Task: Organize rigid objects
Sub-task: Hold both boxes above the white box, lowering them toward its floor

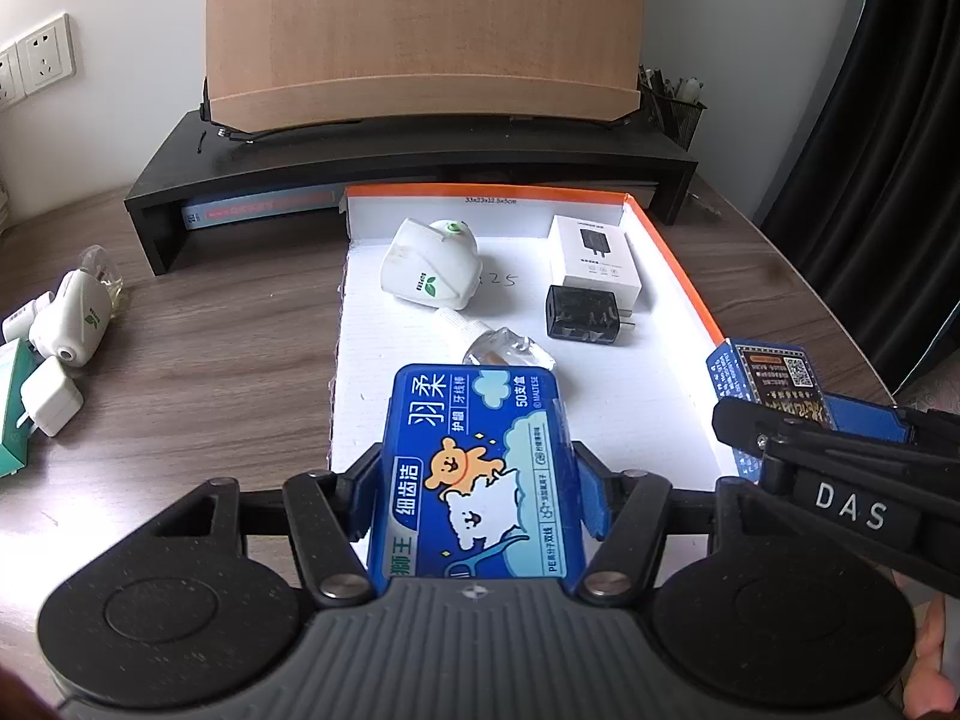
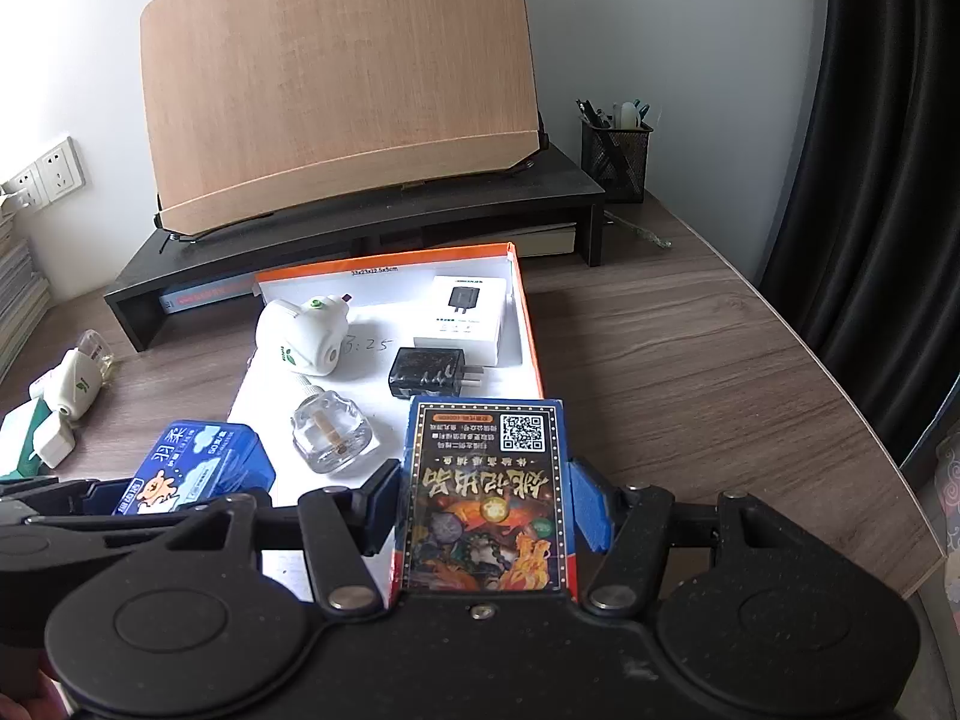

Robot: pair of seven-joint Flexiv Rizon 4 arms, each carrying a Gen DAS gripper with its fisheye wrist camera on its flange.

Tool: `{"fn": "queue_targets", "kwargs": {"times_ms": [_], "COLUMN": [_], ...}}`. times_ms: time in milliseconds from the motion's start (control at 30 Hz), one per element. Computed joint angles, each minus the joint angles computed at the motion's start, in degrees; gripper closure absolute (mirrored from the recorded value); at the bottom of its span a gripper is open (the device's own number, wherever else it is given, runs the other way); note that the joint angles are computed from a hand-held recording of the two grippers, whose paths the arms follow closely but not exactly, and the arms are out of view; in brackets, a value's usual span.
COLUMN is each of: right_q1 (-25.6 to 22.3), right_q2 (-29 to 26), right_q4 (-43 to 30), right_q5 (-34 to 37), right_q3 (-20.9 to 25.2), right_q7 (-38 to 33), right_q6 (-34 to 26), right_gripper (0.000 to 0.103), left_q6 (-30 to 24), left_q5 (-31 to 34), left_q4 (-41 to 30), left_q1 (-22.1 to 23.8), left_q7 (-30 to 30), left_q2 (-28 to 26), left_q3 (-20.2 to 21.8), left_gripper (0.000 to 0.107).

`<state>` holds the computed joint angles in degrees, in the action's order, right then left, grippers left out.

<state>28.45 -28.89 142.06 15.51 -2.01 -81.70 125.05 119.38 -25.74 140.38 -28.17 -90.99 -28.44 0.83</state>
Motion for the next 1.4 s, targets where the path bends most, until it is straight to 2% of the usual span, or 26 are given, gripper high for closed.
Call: {"fn": "queue_targets", "kwargs": {"times_ms": [900, 1400], "right_q1": [-2.8, -4.6], "right_q2": [-3.6, -5.0], "right_q4": [-3.9, -5.3], "right_q5": [-4.7, -7.5], "right_q3": [0.1, 0.7], "right_q7": [1.3, 1.8], "right_q6": [-2.5, -2.7], "right_gripper": [0.032, 0.032], "left_q6": [-3.5, -4.4], "left_q5": [-1.3, -0.1], "left_q4": [-2.8, -3.7], "left_q1": [-1.4, -0.7], "left_q7": [-0.2, -1.0], "left_q2": [-1.7, -2.4], "left_q3": [1.7, 1.7], "left_gripper": [0.044, 0.044]}}
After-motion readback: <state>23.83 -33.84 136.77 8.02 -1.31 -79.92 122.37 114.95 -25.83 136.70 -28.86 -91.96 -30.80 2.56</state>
